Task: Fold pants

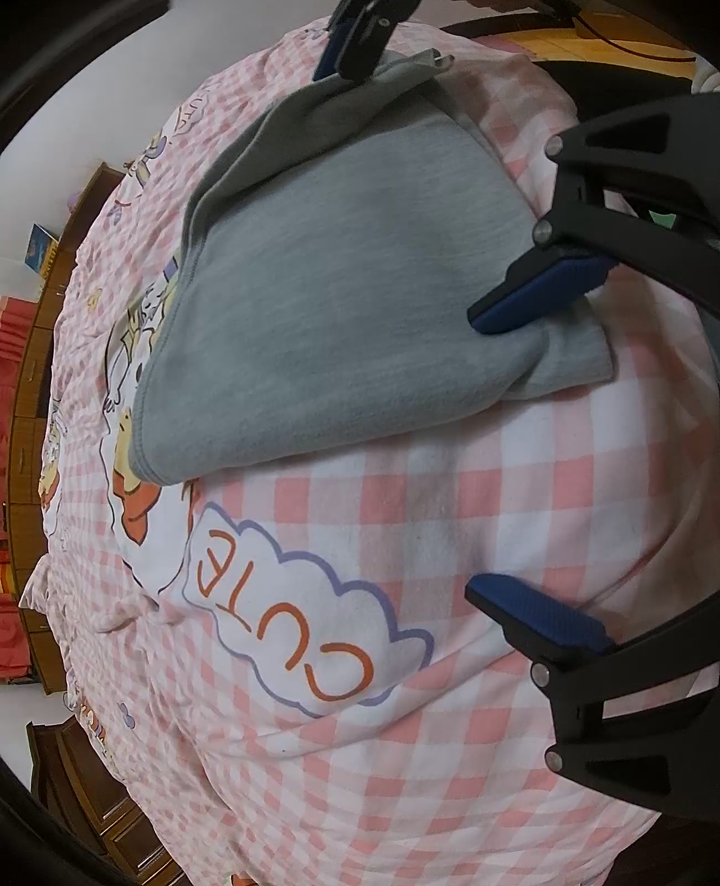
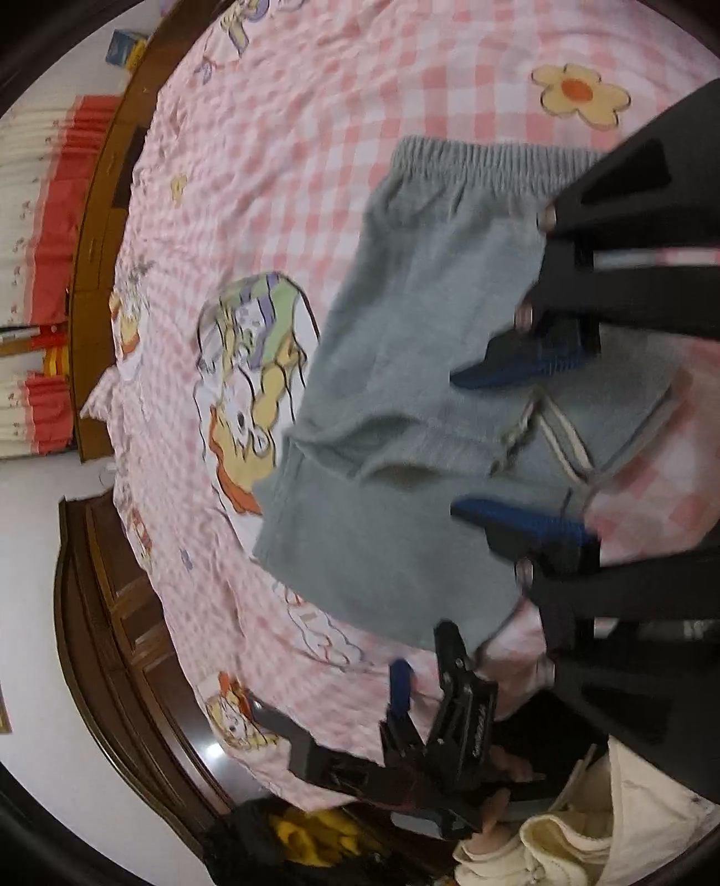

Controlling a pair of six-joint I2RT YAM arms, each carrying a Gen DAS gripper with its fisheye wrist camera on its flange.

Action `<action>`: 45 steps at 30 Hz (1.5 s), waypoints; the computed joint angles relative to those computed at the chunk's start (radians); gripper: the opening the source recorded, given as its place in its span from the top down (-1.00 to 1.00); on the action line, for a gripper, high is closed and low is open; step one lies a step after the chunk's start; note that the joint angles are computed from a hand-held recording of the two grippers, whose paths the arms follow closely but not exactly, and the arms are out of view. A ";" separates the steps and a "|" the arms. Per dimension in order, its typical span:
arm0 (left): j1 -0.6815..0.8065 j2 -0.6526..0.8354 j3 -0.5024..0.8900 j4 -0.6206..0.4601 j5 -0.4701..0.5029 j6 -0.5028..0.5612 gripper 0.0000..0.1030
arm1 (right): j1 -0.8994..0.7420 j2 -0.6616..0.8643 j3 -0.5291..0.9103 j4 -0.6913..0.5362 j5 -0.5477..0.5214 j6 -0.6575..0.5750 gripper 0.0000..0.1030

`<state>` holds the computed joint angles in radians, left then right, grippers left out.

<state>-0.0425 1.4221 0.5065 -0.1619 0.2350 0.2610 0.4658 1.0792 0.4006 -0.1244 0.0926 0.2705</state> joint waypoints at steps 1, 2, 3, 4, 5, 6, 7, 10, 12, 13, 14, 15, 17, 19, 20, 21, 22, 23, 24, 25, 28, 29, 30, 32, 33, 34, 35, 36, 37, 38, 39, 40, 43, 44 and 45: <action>-0.001 0.000 -0.002 0.004 0.000 -0.002 -0.80 | -0.009 0.006 -0.002 0.009 0.006 -0.001 -0.07; -0.001 -0.001 -0.004 0.006 0.001 -0.003 -0.80 | -0.030 0.022 -0.003 0.026 -0.014 -0.001 -0.07; -0.001 -0.003 -0.006 0.007 0.001 -0.004 -0.80 | -0.061 0.048 -0.002 0.049 -0.059 0.012 -0.07; -0.001 -0.004 -0.007 0.007 0.001 -0.003 -0.80 | -0.077 0.067 0.003 0.063 -0.092 0.027 -0.07; 0.000 -0.003 -0.005 0.005 0.002 -0.003 -0.80 | -0.083 0.082 0.008 0.072 -0.108 0.036 -0.07; 0.000 -0.003 -0.005 0.005 0.002 -0.003 -0.80 | -0.078 0.096 0.011 0.083 -0.118 0.052 -0.07; 0.000 -0.003 -0.006 0.005 0.002 -0.004 -0.80 | -0.068 0.105 0.012 0.093 -0.117 0.058 -0.07; -0.002 -0.005 -0.007 0.007 0.001 -0.006 -0.80 | 0.004 0.127 0.008 0.130 -0.033 0.057 -0.07; 0.000 -0.004 -0.006 0.004 0.003 -0.005 -0.80 | 0.029 0.147 0.012 0.140 0.021 0.059 0.32; 0.001 -0.006 -0.006 0.002 0.004 -0.004 -0.80 | 0.016 0.147 0.015 0.136 0.022 0.077 0.58; 0.002 -0.006 -0.006 0.001 0.004 -0.003 -0.80 | -0.005 0.133 0.014 0.126 0.013 0.099 0.73; 0.002 -0.008 -0.005 -0.002 0.005 -0.003 -0.80 | -0.026 0.104 0.002 0.131 0.006 0.116 0.74; 0.001 -0.009 -0.007 0.001 0.002 -0.004 -0.80 | -0.073 0.014 -0.015 0.103 0.009 0.141 0.77; 0.000 -0.025 -0.012 -0.004 -0.001 -0.001 -0.80 | -0.105 -0.045 -0.006 0.049 0.020 0.150 0.78; -0.001 -0.031 -0.013 -0.010 -0.002 0.000 -0.79 | -0.142 -0.086 0.007 0.001 -0.002 0.150 0.78; 0.001 -0.037 -0.013 -0.016 0.000 0.003 -0.79 | -0.171 -0.103 0.020 -0.029 -0.029 0.148 0.78; 0.002 -0.043 -0.013 -0.025 0.000 0.008 -0.79 | -0.197 -0.115 0.035 -0.059 -0.050 0.149 0.78; 0.003 -0.046 -0.012 -0.031 0.000 0.011 -0.79 | -0.218 -0.115 0.059 -0.097 -0.059 0.151 0.78; 0.002 -0.047 -0.010 -0.038 0.000 0.012 -0.79 | -0.240 -0.097 0.091 -0.136 -0.065 0.149 0.78; 0.003 -0.051 -0.008 -0.048 0.003 0.015 -0.79 | -0.262 -0.063 0.125 -0.169 -0.073 0.151 0.78; -0.012 -0.062 -0.003 -0.078 0.015 0.030 -0.79 | -0.304 0.066 0.188 -0.173 -0.083 0.117 0.78; -0.030 -0.071 -0.010 -0.067 -0.003 0.030 -0.79 | -0.313 0.118 0.198 -0.155 -0.084 0.098 0.78; -0.044 -0.078 -0.018 -0.056 -0.019 0.031 -0.79 | -0.322 0.169 0.204 -0.131 -0.085 0.082 0.77; -0.062 -0.081 -0.021 -0.051 -0.042 0.027 -0.79 | -0.334 0.289 0.223 -0.096 -0.056 0.056 0.75; -0.062 -0.081 -0.015 -0.062 -0.042 0.025 -0.79 | -0.344 0.346 0.233 -0.084 -0.034 0.057 0.71; -0.057 -0.082 -0.008 -0.075 -0.036 0.032 -0.79 | -0.364 0.360 0.224 -0.060 -0.057 0.068 0.71; -0.051 -0.089 0.001 -0.093 -0.028 0.041 -0.79 | -0.381 0.340 0.206 -0.042 -0.078 0.079 0.71; -0.044 -0.101 0.009 -0.111 -0.020 0.049 -0.77 | -0.386 0.315 0.195 -0.042 -0.081 0.085 0.69; -0.038 -0.123 0.015 -0.126 -0.015 0.058 -0.76 | -0.384 0.284 0.188 -0.055 -0.061 0.089 0.66; -0.034 -0.155 0.020 -0.141 -0.011 0.067 -0.76 | -0.371 0.245 0.183 -0.076 -0.014 0.090 0.60; -0.028 -0.185 0.031 -0.157 0.005 0.080 -0.76 | -0.353 0.193 0.173 -0.099 0.041 0.084 0.60; -0.028 -0.193 0.049 -0.164 0.018 0.084 -0.74 | -0.341 0.151 0.164 -0.114 0.069 0.076 0.59; -0.051 -0.213 0.086 -0.166 0.045 0.080 -0.56 | -0.317 0.015 0.144 -0.175 0.060 0.048 0.57; -0.070 -0.196 0.108 -0.157 0.048 0.070 -0.48 | -0.297 -0.020 0.137 -0.190 0.045 0.045 0.57; -0.089 -0.176 0.127 -0.150 0.046 0.057 -0.26 | -0.281 -0.035 0.130 -0.194 0.034 0.043 0.57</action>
